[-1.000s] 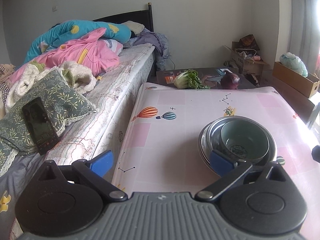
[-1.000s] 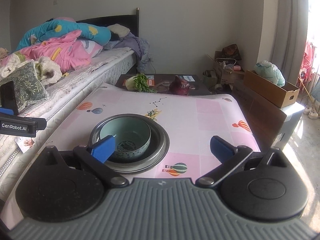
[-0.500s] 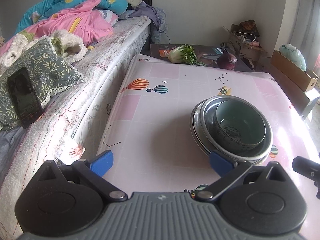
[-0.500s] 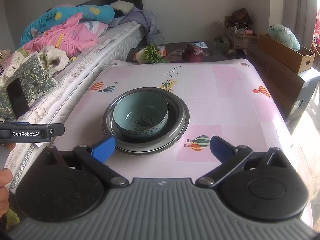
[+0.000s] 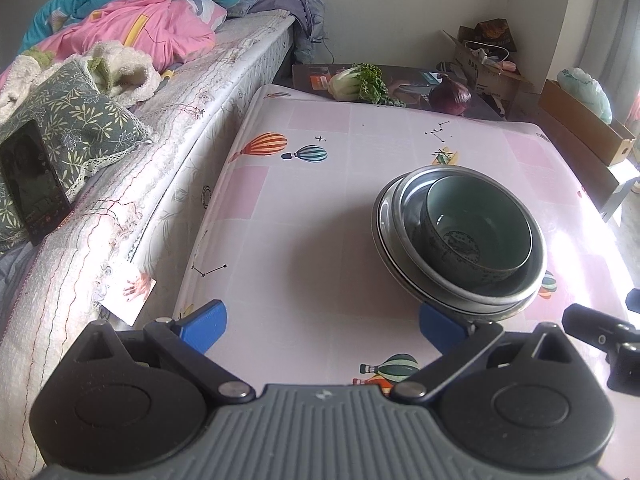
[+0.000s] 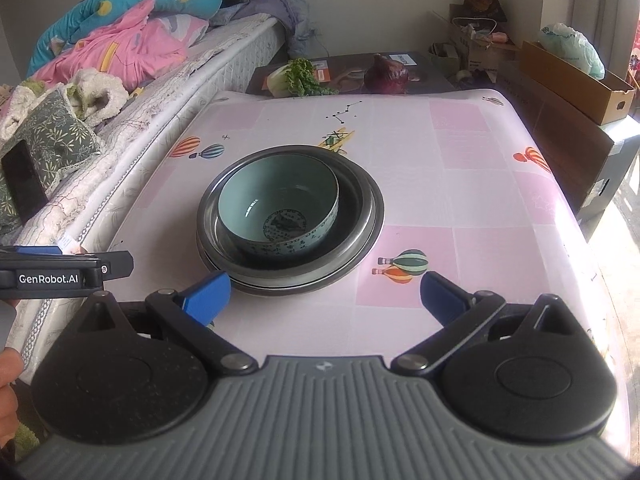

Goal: Organize plates and bowls

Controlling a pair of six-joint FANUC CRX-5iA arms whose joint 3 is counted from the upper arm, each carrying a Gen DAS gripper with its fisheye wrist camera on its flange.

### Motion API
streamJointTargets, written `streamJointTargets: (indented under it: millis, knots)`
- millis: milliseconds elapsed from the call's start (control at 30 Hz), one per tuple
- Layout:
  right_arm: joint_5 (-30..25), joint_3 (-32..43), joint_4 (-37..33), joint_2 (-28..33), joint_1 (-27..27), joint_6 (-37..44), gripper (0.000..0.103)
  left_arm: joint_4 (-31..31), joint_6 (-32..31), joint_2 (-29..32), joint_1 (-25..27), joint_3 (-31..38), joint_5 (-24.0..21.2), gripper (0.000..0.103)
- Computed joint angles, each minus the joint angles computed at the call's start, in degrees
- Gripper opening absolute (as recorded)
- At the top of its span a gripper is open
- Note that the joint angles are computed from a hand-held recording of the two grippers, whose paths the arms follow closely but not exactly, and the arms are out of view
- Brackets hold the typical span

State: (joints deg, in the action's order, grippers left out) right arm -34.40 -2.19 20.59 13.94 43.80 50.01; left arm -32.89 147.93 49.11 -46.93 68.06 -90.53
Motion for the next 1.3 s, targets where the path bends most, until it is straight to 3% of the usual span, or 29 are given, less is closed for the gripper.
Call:
streamJointTargets:
  millis: [500, 1300]
  knots:
    - [-0.08, -1.3, 3.61, -0.26, 0.25, -1.89, 0.102, 0.88, -0.81, 0.49, 0.0, 0.45, 0.06, 0.103]
    - [-1.75, -2.69, 3.67, -1.55, 0.62, -1.67, 0.102, 3.45, -2.77, 0.21, -0.22, -0.88, 2.19, 0.103]
